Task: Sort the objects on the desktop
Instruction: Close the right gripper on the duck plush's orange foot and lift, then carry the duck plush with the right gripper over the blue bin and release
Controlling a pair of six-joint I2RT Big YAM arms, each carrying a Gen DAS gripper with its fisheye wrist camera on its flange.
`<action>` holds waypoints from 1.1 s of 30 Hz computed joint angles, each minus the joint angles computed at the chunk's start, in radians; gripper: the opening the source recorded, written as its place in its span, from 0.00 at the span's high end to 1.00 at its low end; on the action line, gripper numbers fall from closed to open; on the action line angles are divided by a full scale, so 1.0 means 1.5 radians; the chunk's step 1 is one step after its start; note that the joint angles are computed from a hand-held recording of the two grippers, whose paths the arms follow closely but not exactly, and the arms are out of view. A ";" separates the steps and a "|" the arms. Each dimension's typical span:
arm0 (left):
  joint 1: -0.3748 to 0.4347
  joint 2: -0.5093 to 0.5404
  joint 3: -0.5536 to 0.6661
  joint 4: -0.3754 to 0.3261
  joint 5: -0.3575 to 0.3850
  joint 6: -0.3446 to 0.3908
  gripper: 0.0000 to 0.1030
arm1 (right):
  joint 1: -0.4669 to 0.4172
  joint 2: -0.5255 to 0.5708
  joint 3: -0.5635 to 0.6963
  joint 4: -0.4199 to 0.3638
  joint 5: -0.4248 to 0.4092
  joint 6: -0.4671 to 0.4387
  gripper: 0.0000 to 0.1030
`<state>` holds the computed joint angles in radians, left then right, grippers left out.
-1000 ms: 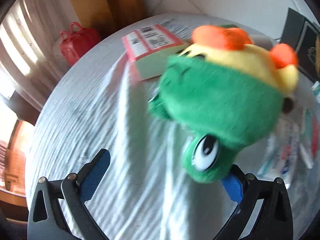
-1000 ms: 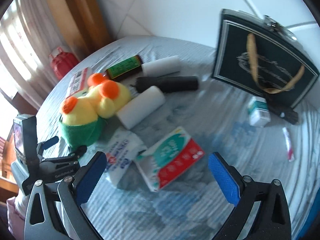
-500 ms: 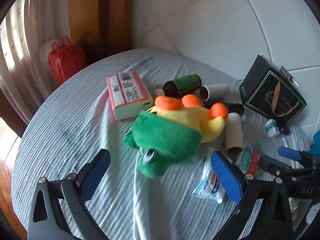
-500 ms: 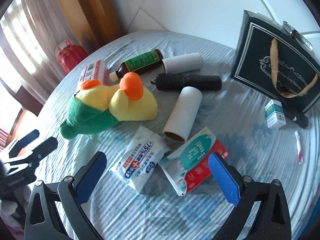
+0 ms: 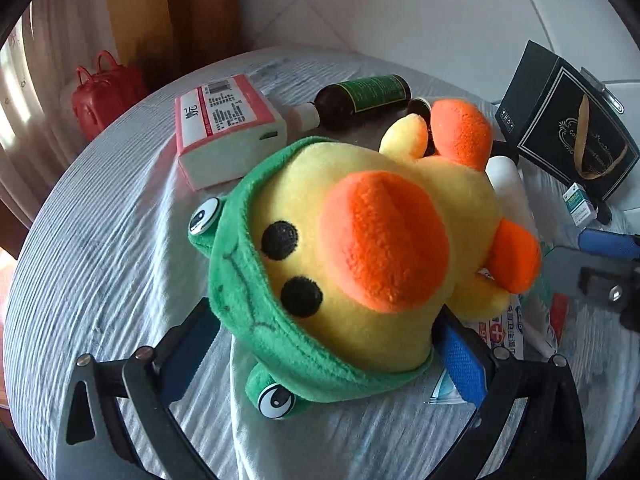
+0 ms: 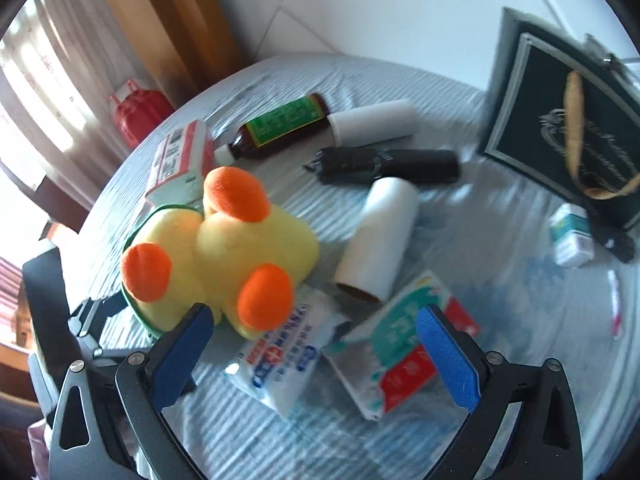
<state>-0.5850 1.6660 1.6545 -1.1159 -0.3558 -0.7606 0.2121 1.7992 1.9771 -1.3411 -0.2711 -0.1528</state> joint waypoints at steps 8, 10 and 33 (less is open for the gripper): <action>0.000 0.004 -0.007 0.010 0.021 0.000 0.00 | 0.016 0.006 -0.021 0.000 0.001 -0.016 0.28; 0.001 0.005 -0.006 0.015 0.028 -0.001 0.06 | 0.020 0.009 -0.019 0.001 0.007 -0.025 0.37; -0.097 -0.073 0.068 0.019 -0.093 0.068 0.22 | -0.007 -0.184 -0.117 0.082 -0.034 -0.029 0.73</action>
